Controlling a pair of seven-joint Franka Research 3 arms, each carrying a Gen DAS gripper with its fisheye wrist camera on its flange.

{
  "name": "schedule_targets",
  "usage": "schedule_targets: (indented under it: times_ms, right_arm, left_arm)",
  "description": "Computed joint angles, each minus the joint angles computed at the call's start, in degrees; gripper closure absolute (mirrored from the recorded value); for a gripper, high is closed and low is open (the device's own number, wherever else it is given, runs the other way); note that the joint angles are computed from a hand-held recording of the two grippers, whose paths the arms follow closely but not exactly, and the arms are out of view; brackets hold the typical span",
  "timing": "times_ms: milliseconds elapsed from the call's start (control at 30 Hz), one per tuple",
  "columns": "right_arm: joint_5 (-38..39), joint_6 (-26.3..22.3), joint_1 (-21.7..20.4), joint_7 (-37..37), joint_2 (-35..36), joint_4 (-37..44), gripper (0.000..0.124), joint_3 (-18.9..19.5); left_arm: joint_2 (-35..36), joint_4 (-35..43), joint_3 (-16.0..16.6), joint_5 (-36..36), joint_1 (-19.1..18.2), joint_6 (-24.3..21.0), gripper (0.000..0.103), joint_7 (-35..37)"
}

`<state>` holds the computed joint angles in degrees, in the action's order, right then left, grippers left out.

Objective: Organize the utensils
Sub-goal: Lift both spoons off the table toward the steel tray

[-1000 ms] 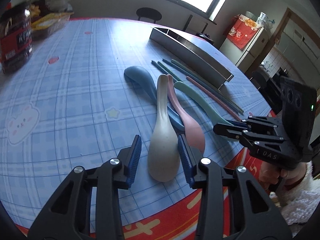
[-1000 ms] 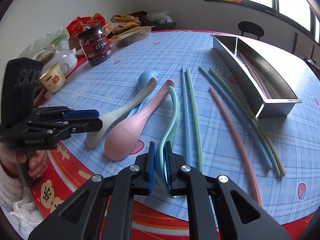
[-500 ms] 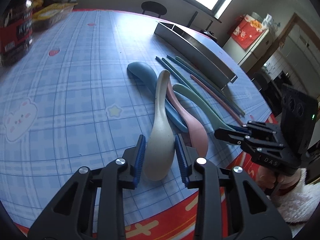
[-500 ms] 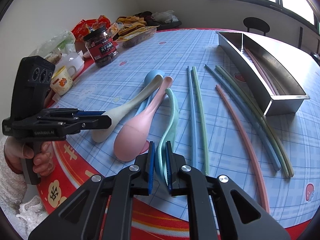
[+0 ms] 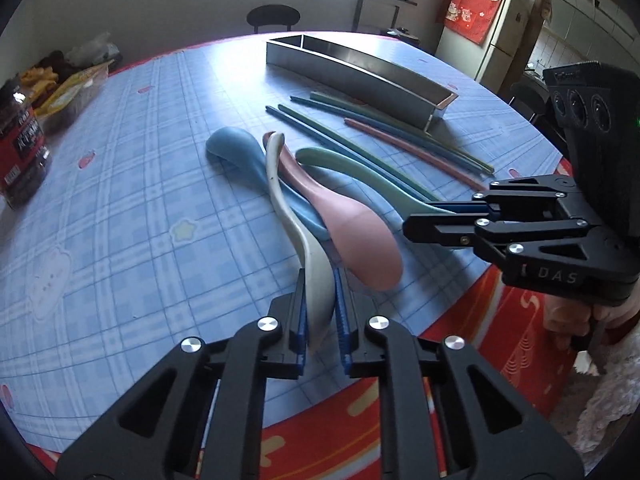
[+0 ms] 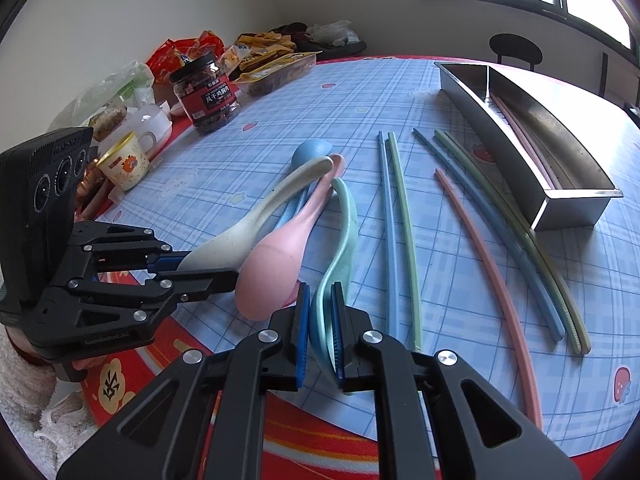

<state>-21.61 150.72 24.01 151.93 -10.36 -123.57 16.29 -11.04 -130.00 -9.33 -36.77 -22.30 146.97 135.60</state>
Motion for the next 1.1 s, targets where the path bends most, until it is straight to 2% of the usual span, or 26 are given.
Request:
schedule_targets:
  times_ms: [267, 367, 433, 533, 667, 833, 1033, 1100]
  right_arm:
    - [-0.7, 0.2, -0.1, 0.4, -0.1, 0.0, 0.114, 0.2]
    - [-2.0, 0.3, -0.4, 1.6, -0.2, -0.1, 0.114, 0.4]
    - [-2.8, 0.3, -0.6, 2.5, -0.4, -0.2, 0.114, 0.6]
    - [-4.6, -0.2, -0.8, 3.8, -0.5, 0.0, 0.114, 1.1]
    - [-6.4, -0.3, -0.8, 4.6, -0.4, 0.4, 0.114, 1.2]
    - [-6.4, 0.1, -0.6, 4.7, -0.5, 0.2, 0.114, 1.0]
    - [-7.1, 1.7, -0.9, 5.6, -1.4, -0.9, 0.114, 1.0]
    - [-5.9, 3.8, -1.1, 5.3, -2.4, -2.2, 0.114, 0.7]
  left_arm:
    - [-1.6, -3.2, 0.6, 0.7, 0.0, 8.8, 0.090, -1.9]
    - [-2.1, -4.5, 1.6, -0.3, -1.2, 11.2, 0.090, -1.3]
    - [-2.9, -5.9, 2.1, -1.9, -2.7, 14.7, 0.091, 0.5]
    - [-3.7, -7.6, 2.3, -0.1, -3.7, 18.8, 0.091, -1.1]
    - [-4.7, -8.8, 5.9, -3.1, -7.6, 22.3, 0.091, -0.7]
    - [-5.5, -9.0, 9.6, -7.9, -11.0, 23.6, 0.091, 1.5]
    - [-5.9, -9.2, 10.6, -8.4, -12.1, 23.8, 0.091, 1.9]
    - [-5.7, -9.1, 8.5, -4.8, -9.8, 23.8, 0.091, -0.9]
